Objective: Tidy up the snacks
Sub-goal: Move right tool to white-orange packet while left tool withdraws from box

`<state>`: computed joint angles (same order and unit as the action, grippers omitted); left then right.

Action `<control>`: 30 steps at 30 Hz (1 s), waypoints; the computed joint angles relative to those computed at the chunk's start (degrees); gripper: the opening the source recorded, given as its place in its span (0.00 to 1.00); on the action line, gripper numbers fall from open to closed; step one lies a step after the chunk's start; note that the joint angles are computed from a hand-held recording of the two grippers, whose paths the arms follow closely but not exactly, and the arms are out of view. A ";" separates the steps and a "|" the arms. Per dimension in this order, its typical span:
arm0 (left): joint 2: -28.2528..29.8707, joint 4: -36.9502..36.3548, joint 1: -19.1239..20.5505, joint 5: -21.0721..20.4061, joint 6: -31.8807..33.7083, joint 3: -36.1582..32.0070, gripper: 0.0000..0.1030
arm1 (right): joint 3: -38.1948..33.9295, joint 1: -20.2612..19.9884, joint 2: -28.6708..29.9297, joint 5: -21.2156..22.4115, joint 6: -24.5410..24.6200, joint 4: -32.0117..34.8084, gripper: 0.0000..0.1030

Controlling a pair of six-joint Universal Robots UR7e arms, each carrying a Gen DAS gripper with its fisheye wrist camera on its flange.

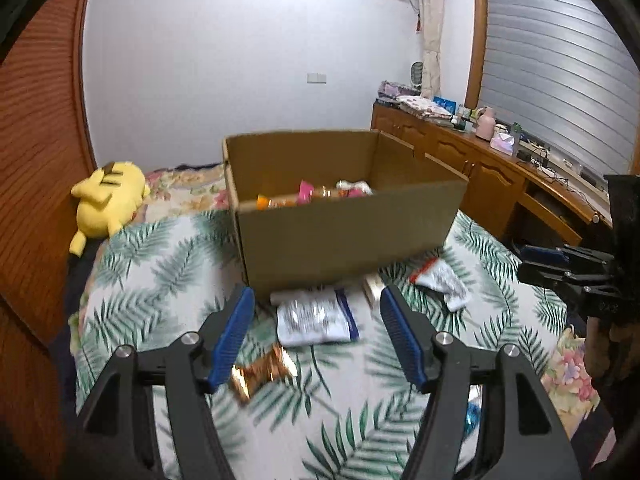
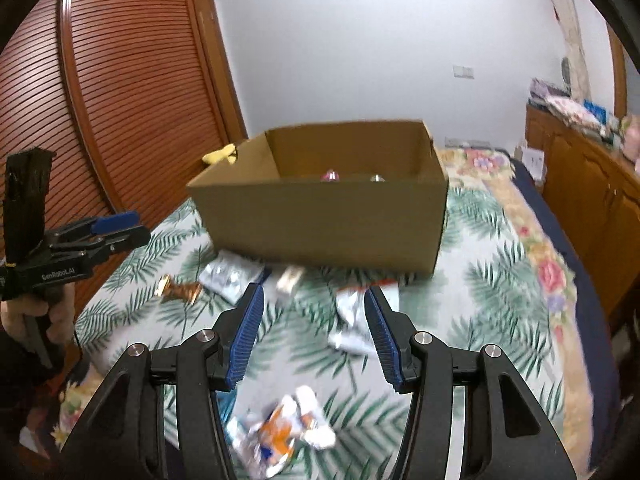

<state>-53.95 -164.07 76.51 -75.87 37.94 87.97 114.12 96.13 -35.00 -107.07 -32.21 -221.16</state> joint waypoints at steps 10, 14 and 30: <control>-3.35 -6.44 0.80 1.40 -0.62 10.80 0.64 | 6.05 -1.26 3.49 0.55 2.05 -7.30 0.52; -4.04 -8.72 0.74 1.81 -0.70 14.17 0.64 | 7.25 -1.77 4.74 0.59 2.79 -8.90 0.52; -6.13 -8.21 1.10 -0.60 -6.24 18.76 0.64 | 6.84 -3.67 7.03 0.91 7.37 -5.51 0.52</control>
<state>-60.09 -172.28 77.61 -76.47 31.70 106.73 120.96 92.46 -27.97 -106.15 -24.84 -226.67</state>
